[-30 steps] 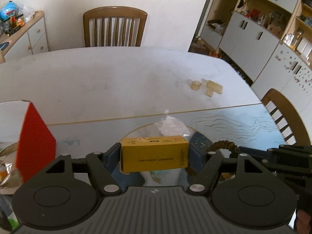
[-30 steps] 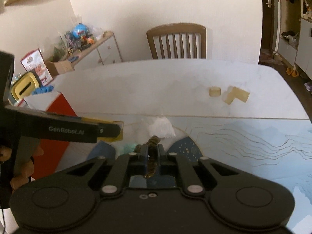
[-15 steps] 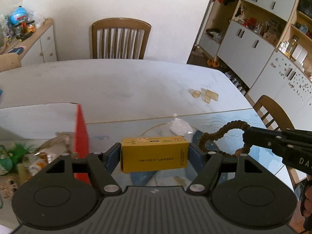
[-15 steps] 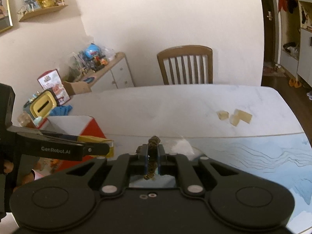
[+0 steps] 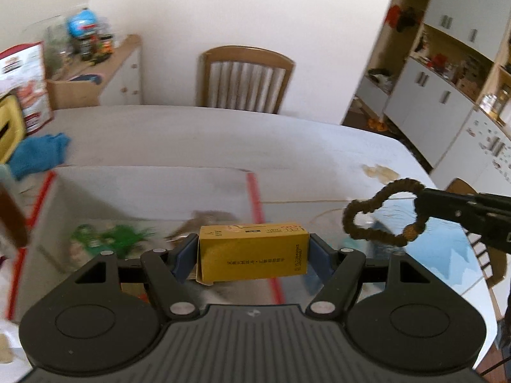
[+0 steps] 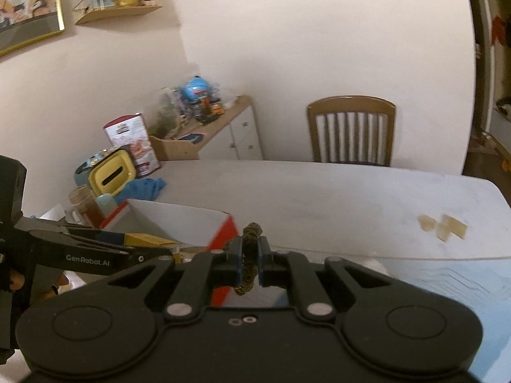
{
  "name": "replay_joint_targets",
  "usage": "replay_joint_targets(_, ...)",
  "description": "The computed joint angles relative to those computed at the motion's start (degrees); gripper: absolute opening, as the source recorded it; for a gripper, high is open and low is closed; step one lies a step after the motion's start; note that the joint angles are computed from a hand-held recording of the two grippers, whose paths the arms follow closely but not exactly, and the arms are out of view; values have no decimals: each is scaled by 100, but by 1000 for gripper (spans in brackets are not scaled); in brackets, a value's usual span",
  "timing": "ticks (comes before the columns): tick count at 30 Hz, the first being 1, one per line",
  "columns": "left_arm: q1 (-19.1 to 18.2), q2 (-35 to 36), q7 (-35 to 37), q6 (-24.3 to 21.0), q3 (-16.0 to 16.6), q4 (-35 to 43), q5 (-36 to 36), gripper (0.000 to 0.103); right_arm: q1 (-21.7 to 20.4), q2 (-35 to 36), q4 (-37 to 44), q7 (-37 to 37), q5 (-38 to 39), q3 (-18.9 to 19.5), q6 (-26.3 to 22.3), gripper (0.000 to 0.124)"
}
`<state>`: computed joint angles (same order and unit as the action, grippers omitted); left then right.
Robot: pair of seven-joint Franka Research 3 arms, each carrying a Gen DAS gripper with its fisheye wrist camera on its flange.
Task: Organize objects
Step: 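Carry the yellow box into the box with the left tool while the right tool carries the bracelet there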
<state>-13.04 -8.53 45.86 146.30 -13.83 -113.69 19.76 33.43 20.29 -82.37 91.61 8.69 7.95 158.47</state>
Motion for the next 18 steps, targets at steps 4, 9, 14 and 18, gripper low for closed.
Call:
replay_joint_targets(4, 124, -375, 30, -57, 123, -349, -19, 73, 191, 322, 489, 36, -134, 15, -197, 8)
replay_joint_targets(9, 278, -718, 143, -60, 221, -698, -61, 73, 457, 760, 1158, 143, -280, -24, -522, 8)
replay_joint_targets(14, 455, -859, 215, -77, 234, -891, 63, 73, 695, 1268, 1970, 199, -421, -81, -948, 8)
replay_joint_targets(18, 551, -831, 286, -35, 288, -943, 81, 73, 838, 1626, 2537, 141, -474, -105, -1307, 8)
